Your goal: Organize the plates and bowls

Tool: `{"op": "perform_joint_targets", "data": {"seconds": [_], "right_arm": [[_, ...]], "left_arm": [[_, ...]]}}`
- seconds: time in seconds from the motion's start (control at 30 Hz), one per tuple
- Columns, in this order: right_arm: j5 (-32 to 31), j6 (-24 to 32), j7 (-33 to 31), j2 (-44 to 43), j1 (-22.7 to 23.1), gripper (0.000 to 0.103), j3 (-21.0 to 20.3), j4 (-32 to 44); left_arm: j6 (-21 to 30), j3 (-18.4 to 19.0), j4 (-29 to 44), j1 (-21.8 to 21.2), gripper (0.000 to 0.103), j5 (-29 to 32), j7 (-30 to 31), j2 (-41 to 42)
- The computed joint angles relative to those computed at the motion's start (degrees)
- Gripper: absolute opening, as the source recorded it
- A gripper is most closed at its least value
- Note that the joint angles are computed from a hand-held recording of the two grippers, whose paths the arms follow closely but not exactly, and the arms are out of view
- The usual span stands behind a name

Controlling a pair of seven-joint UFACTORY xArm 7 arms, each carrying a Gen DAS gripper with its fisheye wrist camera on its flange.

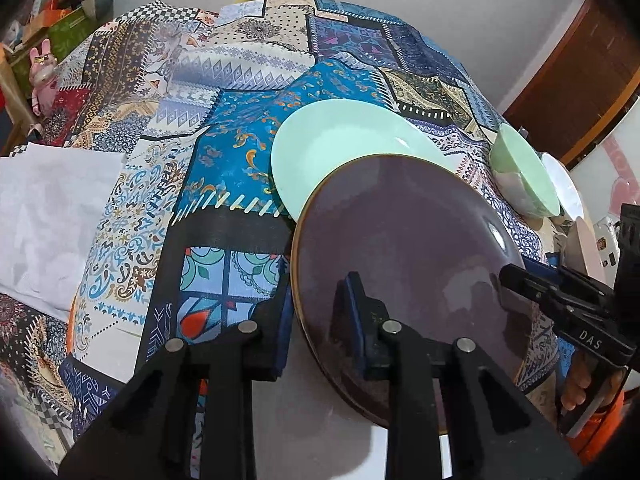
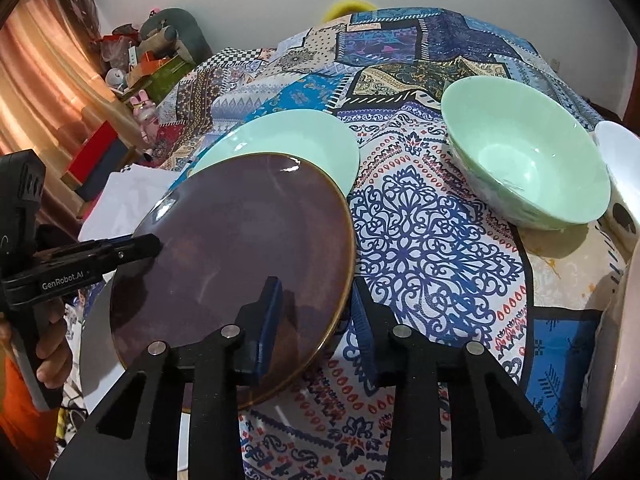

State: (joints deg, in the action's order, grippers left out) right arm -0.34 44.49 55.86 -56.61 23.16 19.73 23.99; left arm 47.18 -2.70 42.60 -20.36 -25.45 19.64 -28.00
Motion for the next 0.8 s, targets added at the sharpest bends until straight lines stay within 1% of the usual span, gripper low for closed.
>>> {"op": "perform_joint_targets", "data": {"seconds": [0.2, 0.57, 0.8], "right_arm": [[-0.24, 0.92, 1.42, -0.25, -0.69, 0.031, 0.51, 0.49], [-0.06, 2.73, 3.12, -4.90, -0.03, 0.031, 0.93, -0.38], [-0.36, 5.50, 3.93, -7.25, 0.23, 0.031, 2.07, 0.55]], "left_arm": [[-0.44, -1.18, -0.48, 0.13, 0.026, 2.05, -0.70, -1.09], [0.82, -0.42, -1.95, -1.28, 0.026, 1.55, -2.00, -4.24], [2.01, -0.79, -3.01, -1.83, 0.026, 1.71, -3.41, -7.65]]}}
